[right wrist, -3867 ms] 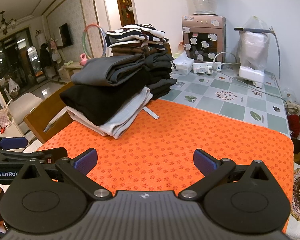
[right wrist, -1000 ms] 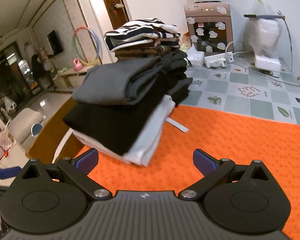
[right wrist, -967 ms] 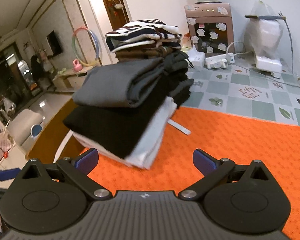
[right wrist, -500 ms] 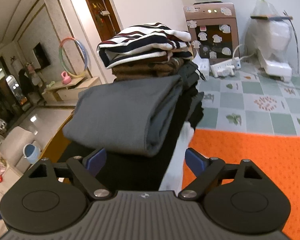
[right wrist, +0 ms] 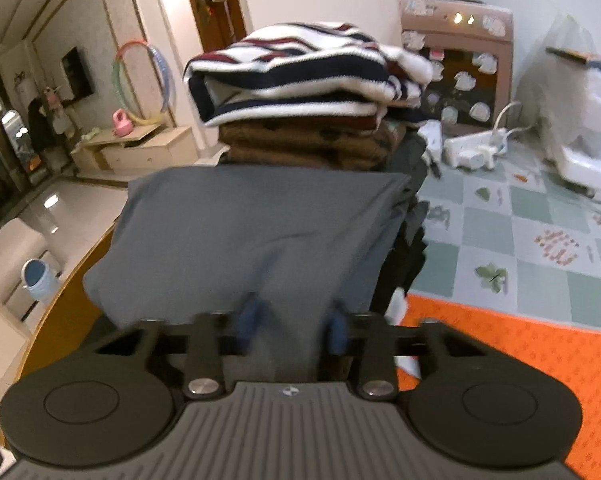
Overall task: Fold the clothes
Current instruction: 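Move the right gripper to the grey garment atop the stack and grasp it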
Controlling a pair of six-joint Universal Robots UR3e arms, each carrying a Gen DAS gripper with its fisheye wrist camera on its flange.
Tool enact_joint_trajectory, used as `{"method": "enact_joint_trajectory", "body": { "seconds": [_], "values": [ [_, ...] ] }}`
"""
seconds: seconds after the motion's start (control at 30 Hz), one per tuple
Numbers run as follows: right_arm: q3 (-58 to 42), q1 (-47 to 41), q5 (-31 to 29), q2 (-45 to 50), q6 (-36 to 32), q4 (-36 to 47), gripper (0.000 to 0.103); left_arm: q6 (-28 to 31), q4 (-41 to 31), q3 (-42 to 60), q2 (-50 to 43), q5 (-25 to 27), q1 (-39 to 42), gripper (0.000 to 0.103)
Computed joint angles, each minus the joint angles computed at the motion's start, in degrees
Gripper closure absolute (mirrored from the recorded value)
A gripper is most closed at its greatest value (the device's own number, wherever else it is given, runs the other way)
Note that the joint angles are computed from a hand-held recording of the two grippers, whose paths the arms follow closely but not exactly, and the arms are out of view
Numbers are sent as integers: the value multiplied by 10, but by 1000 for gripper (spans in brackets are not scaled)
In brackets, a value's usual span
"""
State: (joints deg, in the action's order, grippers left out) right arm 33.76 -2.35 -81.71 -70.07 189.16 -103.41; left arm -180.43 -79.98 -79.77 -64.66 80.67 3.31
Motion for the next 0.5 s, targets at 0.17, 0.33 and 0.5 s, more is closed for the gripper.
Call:
{"method": "enact_joint_trajectory", "body": {
  "seconds": [0.17, 0.33, 0.5],
  "values": [
    [82, -19, 23, -64, 22, -54, 98, 16, -8, -2, -1, -36, 17, 1],
    [163, -28, 29, -148, 32, -75, 99, 27, -1, 0, -9, -50, 3, 1],
    [251, -68, 41, -250, 33, -67, 100, 31, -3, -3, -6, -60, -3, 1]
  ]
}}
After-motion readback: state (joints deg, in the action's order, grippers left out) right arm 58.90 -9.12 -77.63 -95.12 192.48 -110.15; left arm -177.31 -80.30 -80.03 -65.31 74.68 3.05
